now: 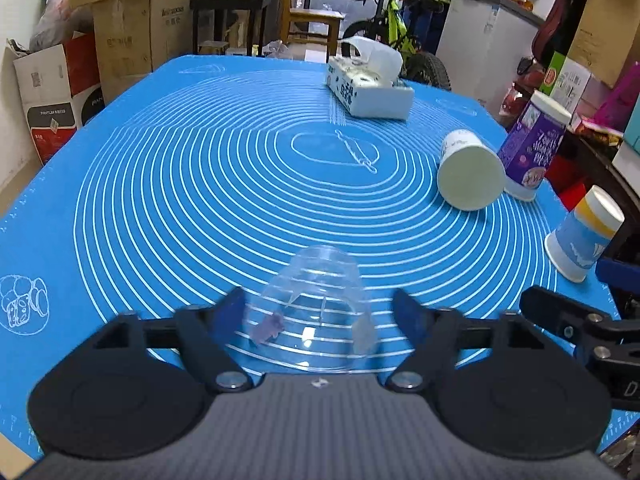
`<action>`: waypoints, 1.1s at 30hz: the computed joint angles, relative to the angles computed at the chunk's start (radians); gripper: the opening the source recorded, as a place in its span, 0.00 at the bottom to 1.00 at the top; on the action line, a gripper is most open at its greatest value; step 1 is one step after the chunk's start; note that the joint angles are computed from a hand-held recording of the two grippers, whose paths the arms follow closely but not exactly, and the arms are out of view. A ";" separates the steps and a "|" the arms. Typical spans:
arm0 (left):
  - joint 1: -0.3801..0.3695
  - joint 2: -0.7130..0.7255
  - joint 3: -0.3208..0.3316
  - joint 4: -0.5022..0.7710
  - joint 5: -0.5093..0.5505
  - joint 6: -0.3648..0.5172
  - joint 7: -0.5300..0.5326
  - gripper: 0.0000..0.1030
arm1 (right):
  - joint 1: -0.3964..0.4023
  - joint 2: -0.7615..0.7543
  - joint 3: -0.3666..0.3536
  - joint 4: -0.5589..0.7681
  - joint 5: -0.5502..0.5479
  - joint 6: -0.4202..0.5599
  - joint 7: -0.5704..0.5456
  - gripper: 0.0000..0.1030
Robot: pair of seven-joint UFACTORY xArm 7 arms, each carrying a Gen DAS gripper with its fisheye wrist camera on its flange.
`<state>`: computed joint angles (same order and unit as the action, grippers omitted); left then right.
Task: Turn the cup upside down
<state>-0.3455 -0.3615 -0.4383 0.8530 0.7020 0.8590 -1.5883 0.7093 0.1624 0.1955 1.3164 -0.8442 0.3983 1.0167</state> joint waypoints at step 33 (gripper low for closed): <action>0.116 -0.283 -0.097 -0.119 0.003 0.226 0.037 0.93 | 0.027 0.286 0.083 0.485 0.753 0.252 -0.509 0.94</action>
<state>-0.2291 -0.6445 -0.5358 0.7339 0.7050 1.0851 -1.5509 0.7359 0.4486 0.2782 1.8013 -0.0913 0.6507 0.5075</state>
